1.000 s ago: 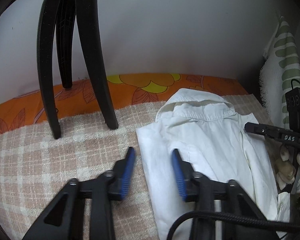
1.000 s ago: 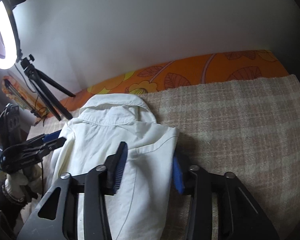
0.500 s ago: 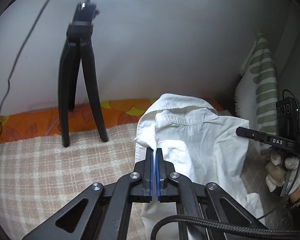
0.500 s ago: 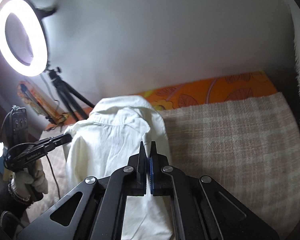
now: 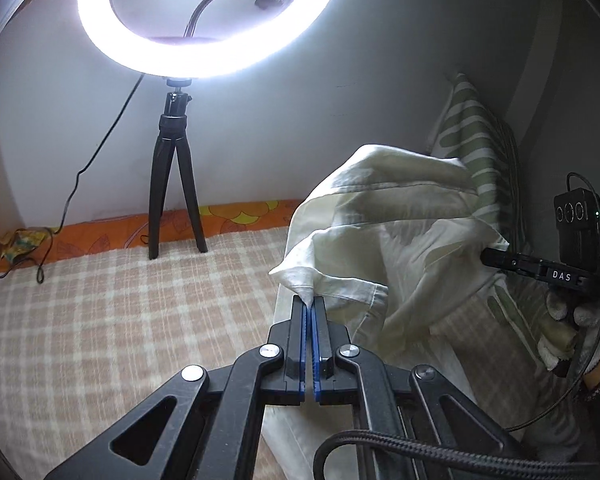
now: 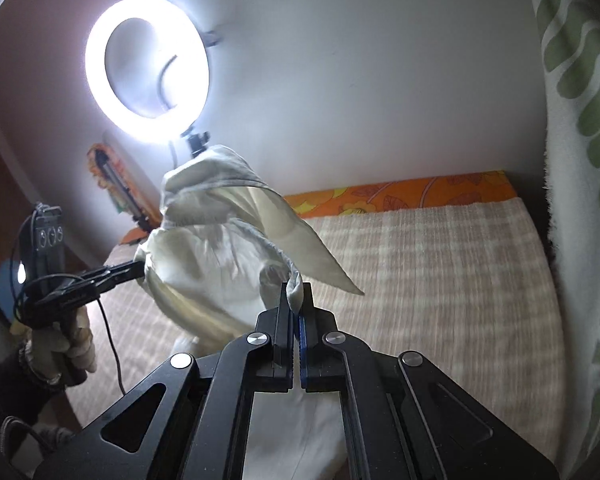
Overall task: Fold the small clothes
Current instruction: 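Fold the lifted collar end over onto the hem and open both grippers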
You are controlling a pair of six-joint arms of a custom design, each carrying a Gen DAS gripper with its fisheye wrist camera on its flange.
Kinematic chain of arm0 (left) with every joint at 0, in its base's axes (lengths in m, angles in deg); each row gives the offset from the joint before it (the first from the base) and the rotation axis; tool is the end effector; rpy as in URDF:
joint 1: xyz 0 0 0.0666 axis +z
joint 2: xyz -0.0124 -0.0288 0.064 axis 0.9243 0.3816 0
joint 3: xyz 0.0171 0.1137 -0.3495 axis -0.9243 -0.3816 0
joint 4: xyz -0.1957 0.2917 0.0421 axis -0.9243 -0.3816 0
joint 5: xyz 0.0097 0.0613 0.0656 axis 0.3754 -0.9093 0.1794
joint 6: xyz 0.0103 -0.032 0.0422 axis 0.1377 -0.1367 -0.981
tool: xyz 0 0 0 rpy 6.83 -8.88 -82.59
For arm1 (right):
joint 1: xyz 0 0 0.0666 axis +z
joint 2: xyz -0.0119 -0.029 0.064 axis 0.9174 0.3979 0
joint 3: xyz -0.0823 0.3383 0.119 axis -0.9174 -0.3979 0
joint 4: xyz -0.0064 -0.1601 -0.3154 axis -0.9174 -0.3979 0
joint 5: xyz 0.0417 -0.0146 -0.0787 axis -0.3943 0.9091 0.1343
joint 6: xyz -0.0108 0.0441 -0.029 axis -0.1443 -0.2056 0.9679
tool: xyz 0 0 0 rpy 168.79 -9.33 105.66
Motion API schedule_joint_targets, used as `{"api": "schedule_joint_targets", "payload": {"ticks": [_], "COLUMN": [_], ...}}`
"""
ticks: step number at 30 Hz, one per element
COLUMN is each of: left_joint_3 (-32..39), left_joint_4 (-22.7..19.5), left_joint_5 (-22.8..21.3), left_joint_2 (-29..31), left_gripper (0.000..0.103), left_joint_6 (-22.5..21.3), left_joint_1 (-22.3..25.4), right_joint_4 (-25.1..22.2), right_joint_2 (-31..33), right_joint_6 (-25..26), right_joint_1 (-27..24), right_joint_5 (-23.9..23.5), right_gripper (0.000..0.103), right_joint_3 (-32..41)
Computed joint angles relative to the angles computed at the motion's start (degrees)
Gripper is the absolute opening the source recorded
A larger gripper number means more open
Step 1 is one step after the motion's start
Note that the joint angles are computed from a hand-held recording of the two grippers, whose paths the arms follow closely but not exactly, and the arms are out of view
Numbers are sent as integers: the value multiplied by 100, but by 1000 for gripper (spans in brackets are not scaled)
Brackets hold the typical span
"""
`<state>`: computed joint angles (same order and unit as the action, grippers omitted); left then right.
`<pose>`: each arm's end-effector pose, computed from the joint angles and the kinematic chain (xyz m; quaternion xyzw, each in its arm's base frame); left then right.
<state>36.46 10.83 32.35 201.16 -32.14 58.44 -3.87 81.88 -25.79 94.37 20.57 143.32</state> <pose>0.6324 -0.1236 0.3886 0.3016 0.8554 -0.2769 0.3174 0.4630 0.2380 0.3925 0.0762 0.9018 0.1591 0.3944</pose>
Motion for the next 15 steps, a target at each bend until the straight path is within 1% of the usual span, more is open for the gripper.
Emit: {"api": "schedule_joint_targets", "payload": {"ticks": [1, 4, 10, 15], "left_joint_3": [-335, -963, -2204, -3146], "left_joint_4": [122, 315, 663, 906], "left_joint_5": [3, 11, 11, -130], "left_joint_2": [-217, -606, -1340, -1865], "left_gripper": [0, 0, 0, 0], "left_joint_6": [-41, -94, -216, -525], "left_joint_1": [29, 77, 214, 305], "right_joint_4": [-29, -94, -274, -390], "right_joint_2": [-77, -296, -507, -691], "right_joint_6": [-25, -87, -270, -504], "right_joint_1": [81, 371, 817, 1264], "right_joint_5": [64, 294, 649, 998], "right_gripper": [0, 0, 0, 0], "right_joint_3": [-63, -272, -543, -922]}}
